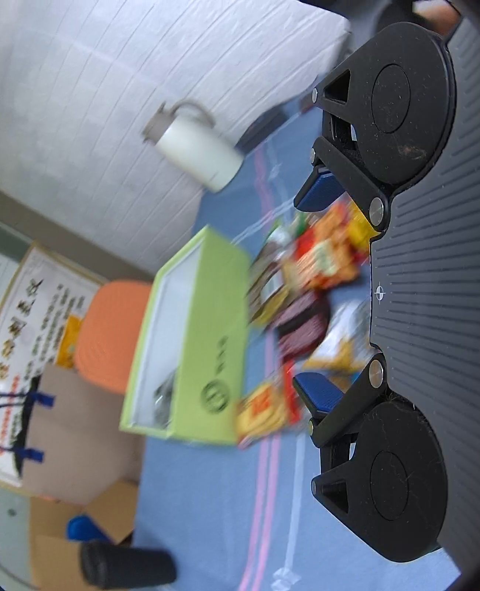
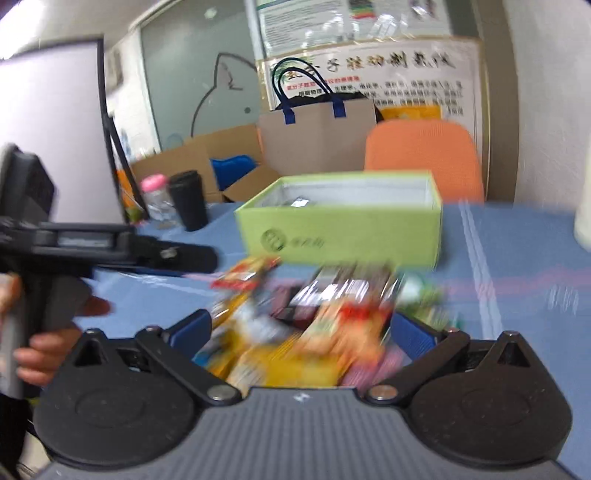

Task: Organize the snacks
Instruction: 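Grasp the yellow chip bag with the left gripper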

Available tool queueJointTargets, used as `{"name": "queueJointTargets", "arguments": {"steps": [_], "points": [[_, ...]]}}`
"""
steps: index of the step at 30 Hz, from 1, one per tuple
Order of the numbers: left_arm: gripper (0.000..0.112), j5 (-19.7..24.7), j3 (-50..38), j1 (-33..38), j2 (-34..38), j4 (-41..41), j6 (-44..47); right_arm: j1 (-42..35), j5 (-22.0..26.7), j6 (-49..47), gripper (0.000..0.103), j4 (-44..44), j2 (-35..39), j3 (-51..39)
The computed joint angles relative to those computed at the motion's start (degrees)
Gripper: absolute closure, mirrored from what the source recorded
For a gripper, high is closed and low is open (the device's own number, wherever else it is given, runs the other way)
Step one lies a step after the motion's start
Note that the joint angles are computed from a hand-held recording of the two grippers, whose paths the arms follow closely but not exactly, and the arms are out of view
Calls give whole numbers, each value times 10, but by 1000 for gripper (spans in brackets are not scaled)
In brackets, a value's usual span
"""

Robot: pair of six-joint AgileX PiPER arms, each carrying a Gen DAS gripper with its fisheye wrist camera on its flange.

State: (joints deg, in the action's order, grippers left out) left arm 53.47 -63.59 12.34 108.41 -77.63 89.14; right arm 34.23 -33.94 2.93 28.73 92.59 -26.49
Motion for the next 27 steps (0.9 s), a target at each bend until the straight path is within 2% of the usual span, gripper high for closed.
{"name": "queueJointTargets", "arguments": {"steps": [4, 7, 9, 12, 15, 19, 21, 24, 27], "points": [[30, 22, -9, -30, 2, 41, -22, 40, -53, 168, 1, -71, 29, 39], [31, 30, -14, -54, 7, 63, -37, 26, -67, 235, 1, -140, 64, 26], [33, 37, -18, -65, 12, 77, -56, 26, -54, 223, 1, -137, 78, 10], [35, 76, -30, -66, 26, 104, -78, 19, -43, 191, 1, -131, 83, 1], [34, 77, 1, -69, 9, 99, -52, 8, -37, 153, 1, -109, 66, 18], [33, 101, 31, -82, 1, 101, -38, 5, -33, 88, 1, -51, 33, 53], [33, 95, 51, -94, -6, 102, -29, 10, -21, 60, 1, -19, 17, 67], [33, 50, 85, -101, -33, 92, -20, 28, -12, 10, 1, 42, -4, 83], [27, 43, 99, -78, -58, 71, -3, 46, -34, 11, 1, 67, -7, 99]]}}
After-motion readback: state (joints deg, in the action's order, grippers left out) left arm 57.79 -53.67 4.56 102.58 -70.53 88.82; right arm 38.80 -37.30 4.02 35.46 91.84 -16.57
